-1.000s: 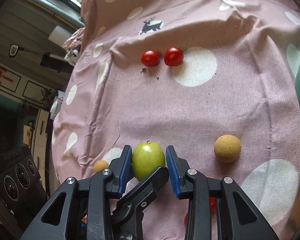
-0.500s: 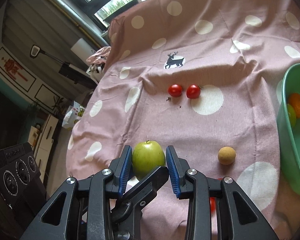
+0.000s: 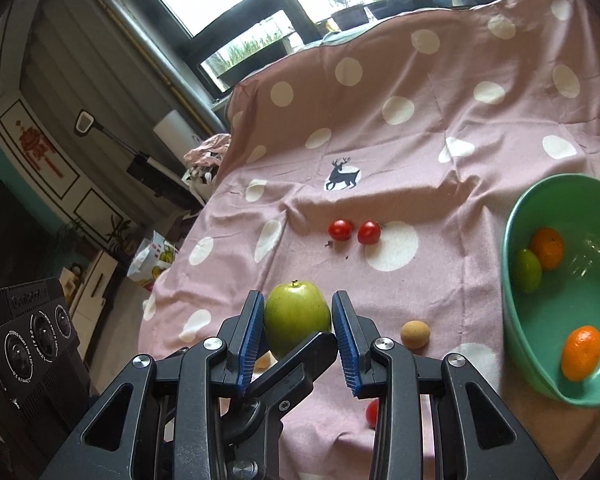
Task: Organize fruits
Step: 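Carry the apple in the right gripper over the green bowl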
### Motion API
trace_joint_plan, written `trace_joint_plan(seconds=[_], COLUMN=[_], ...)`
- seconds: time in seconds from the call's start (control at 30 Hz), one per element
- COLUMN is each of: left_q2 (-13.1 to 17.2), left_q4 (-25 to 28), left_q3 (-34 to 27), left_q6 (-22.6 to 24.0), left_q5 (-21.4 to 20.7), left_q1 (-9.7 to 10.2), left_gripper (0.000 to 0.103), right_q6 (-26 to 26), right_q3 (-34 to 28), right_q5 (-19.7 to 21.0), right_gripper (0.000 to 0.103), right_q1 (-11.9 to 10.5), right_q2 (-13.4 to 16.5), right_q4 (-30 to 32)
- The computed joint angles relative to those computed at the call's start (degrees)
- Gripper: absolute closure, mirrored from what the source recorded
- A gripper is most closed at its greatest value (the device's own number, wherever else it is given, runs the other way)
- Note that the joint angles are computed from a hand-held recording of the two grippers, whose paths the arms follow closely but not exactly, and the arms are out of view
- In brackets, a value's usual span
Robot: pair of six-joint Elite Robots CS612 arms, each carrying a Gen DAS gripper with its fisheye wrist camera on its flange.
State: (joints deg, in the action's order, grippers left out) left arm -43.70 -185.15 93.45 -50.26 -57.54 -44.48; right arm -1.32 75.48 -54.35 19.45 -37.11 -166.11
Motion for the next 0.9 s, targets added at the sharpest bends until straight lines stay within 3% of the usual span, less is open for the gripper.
trace_joint_plan(seconds=[0.27, 0.9], left_q2=[1.9, 8.5], left_q4=[1.9, 7.2], left_q3=[-5.4, -18.8], left_q6=[6.0, 13.6], left_q5=[-1.1, -12.7], left_q1=[-0.17, 0.9], left_gripper=[0.068, 0.068], right_q6=[7.0, 16.3], right_q3=[0.9, 3.1], right_q5=[1.2, -5.2], right_gripper=[0.066, 0.066], right_q1=[-2.3, -6.4], right_q2=[0.1, -0.3], right_q4=[-6.3, -11.6])
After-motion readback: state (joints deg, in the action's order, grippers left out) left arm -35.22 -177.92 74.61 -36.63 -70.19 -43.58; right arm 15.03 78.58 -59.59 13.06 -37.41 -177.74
